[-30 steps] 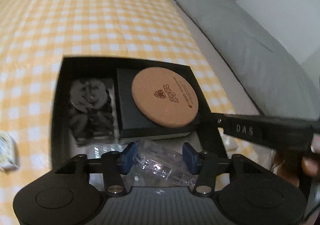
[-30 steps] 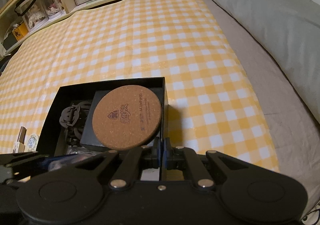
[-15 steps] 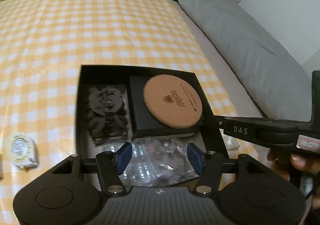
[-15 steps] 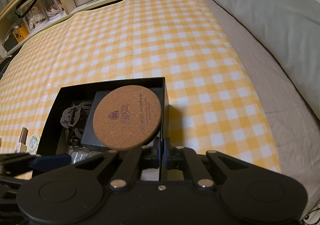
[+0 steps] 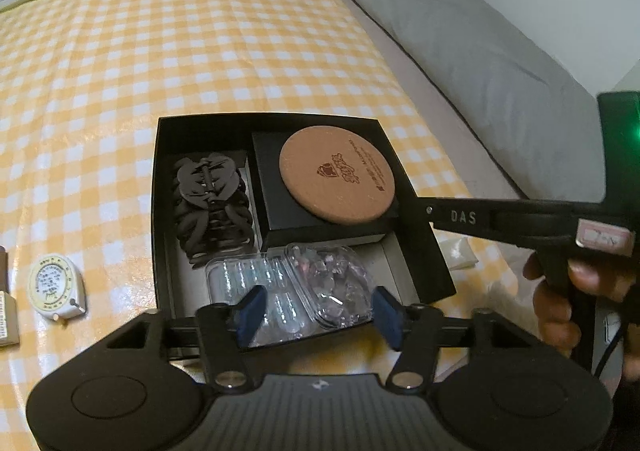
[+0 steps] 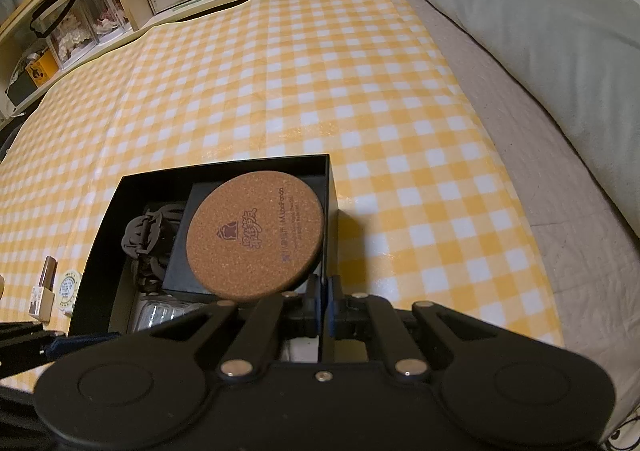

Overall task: Organize rigid objects
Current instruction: 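Lower the small clear case into the tray beside the capsule case and open the left gripper, then move the left gripper to the light wooden oval block and grasp it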

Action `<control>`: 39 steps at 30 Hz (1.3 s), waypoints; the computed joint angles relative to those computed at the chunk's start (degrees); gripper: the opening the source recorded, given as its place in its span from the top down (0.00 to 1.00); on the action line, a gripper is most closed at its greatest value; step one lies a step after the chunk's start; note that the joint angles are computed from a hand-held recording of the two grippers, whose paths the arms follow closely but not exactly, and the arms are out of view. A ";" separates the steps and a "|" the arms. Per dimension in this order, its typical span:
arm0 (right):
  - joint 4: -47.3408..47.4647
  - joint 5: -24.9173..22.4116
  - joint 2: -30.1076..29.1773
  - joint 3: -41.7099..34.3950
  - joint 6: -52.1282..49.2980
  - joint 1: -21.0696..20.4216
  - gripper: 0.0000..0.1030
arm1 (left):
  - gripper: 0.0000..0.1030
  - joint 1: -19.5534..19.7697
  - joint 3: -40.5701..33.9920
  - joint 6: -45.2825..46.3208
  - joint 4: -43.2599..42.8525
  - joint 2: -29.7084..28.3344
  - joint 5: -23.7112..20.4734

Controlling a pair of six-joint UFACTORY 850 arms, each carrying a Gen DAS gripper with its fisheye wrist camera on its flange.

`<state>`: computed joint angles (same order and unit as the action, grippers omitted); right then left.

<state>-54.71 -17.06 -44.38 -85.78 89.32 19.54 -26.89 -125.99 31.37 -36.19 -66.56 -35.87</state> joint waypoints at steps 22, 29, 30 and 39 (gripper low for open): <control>-0.98 -1.44 -0.22 -0.35 0.82 0.55 0.96 | 0.00 2.08 20.80 20.45 -12.10 14.07 15.98; -3.86 -1.34 -0.24 0.01 4.16 0.67 0.96 | 0.00 4.36 21.84 19.90 -10.00 14.51 20.42; -4.53 -1.08 -0.09 0.29 5.05 0.59 0.96 | 0.00 4.71 21.55 17.96 -8.20 14.33 20.85; -11.17 -1.16 0.09 1.15 13.06 0.77 0.96 | 0.00 8.36 15.56 -9.95 17.64 10.72 23.40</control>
